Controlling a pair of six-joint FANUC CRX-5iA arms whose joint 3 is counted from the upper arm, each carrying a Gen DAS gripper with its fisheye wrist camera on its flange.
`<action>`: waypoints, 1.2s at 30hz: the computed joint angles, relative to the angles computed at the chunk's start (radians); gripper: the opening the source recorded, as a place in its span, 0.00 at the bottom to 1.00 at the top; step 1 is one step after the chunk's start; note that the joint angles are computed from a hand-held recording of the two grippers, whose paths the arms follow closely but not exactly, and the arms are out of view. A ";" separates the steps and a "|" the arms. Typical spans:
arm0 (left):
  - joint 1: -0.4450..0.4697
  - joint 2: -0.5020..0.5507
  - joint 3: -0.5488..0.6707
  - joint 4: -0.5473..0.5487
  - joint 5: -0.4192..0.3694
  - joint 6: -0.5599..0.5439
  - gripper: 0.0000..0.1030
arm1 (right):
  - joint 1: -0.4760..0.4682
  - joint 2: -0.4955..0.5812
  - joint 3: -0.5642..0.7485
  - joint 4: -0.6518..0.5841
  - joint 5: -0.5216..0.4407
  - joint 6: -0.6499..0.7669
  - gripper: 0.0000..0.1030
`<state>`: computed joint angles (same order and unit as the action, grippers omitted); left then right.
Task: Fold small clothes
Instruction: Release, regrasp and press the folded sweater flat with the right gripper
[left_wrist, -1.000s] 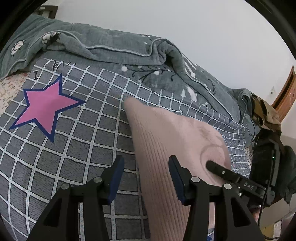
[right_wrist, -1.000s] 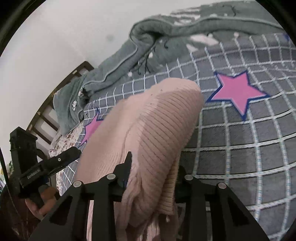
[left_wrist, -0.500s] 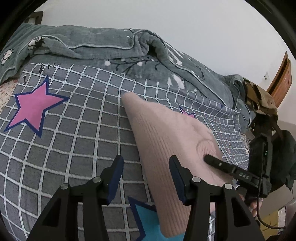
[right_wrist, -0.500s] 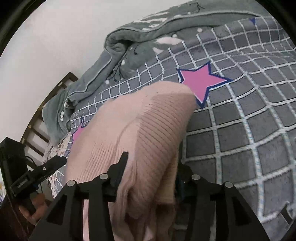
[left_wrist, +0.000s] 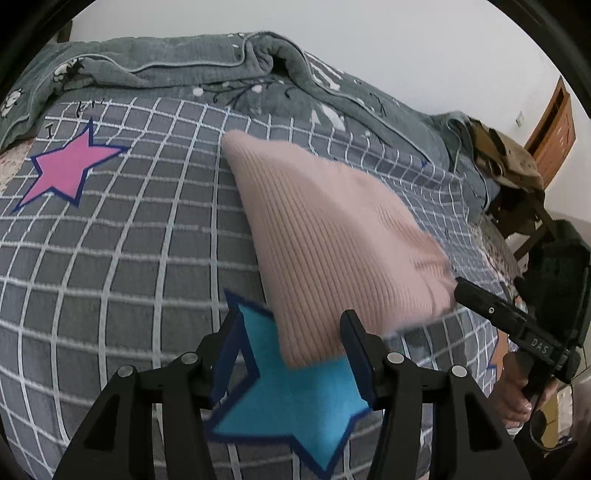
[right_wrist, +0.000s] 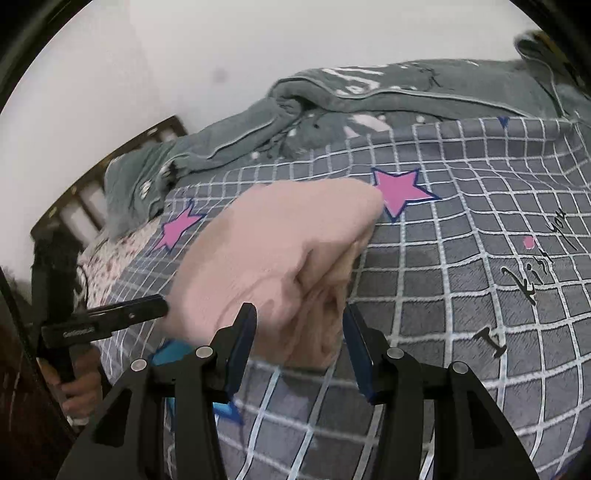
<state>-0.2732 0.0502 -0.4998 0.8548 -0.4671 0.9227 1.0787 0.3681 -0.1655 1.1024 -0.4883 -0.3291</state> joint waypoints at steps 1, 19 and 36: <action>-0.001 -0.003 -0.004 -0.002 -0.001 0.001 0.51 | 0.002 -0.002 -0.005 0.007 0.008 -0.009 0.46; -0.029 -0.017 0.028 -0.304 0.065 0.203 0.25 | -0.078 0.000 -0.082 0.366 0.081 -0.461 0.06; 0.071 -0.079 -0.083 -0.139 0.058 0.171 0.53 | -0.058 0.136 0.186 -0.089 -0.040 -0.022 0.30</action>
<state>-0.2018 -0.0292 -0.5826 0.7161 -0.4090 1.0940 1.0209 0.5042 0.0202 1.0138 -0.5284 -0.3514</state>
